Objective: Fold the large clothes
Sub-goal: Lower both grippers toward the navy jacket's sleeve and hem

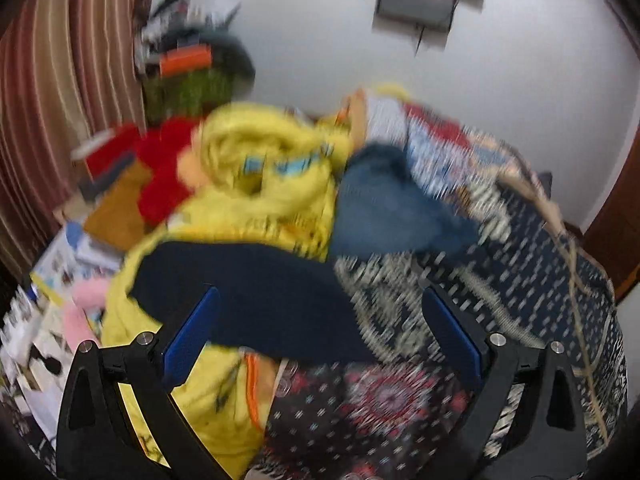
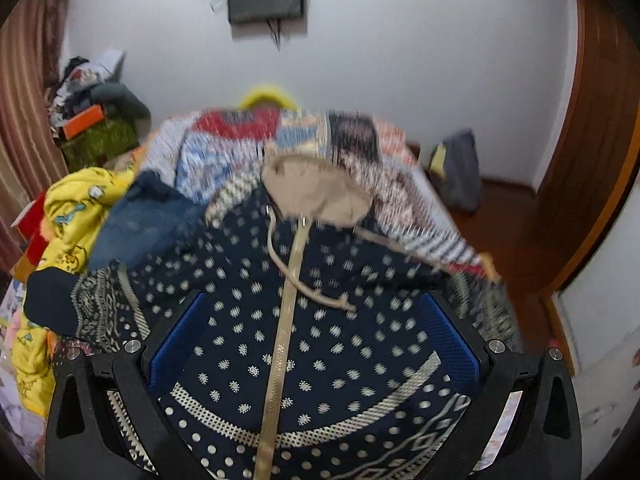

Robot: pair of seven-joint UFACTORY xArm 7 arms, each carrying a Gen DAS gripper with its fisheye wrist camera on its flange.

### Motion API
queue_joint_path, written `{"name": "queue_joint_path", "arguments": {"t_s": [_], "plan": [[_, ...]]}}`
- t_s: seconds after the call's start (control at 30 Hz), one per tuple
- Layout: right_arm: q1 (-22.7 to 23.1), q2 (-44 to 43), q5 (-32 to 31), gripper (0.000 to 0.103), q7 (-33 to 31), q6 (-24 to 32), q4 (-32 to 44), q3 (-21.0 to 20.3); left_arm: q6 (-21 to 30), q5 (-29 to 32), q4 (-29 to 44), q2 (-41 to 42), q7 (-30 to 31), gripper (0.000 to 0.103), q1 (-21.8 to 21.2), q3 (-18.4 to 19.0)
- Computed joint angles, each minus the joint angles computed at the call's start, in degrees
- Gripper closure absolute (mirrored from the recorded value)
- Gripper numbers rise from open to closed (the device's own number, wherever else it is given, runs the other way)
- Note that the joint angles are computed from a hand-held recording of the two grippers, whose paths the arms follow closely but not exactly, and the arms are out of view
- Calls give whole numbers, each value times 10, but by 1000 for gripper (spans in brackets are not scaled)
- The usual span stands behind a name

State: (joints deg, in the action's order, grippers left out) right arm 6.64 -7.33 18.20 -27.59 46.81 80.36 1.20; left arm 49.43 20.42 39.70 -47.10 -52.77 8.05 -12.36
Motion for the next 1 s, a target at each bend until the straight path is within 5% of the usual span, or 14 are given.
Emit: {"name": "queue_joint_path", "arguments": {"t_s": [0.13,0.7,0.77,1.0], "plan": [[-6,47,-18,1,41,52,38,4,-41,-49,-69,-20,12,4,-17,58],[-1,88,-80,1,33,63,40,23,-164,-262,-204,-39,118,39,25,225],[-1,91,-79,1,35,64,43,23,-164,-281,-207,-37,127,48,34,228],[0,87,-88,1,35,60,37,24,-106,-284,-180,-15,154,49,48,195]]}}
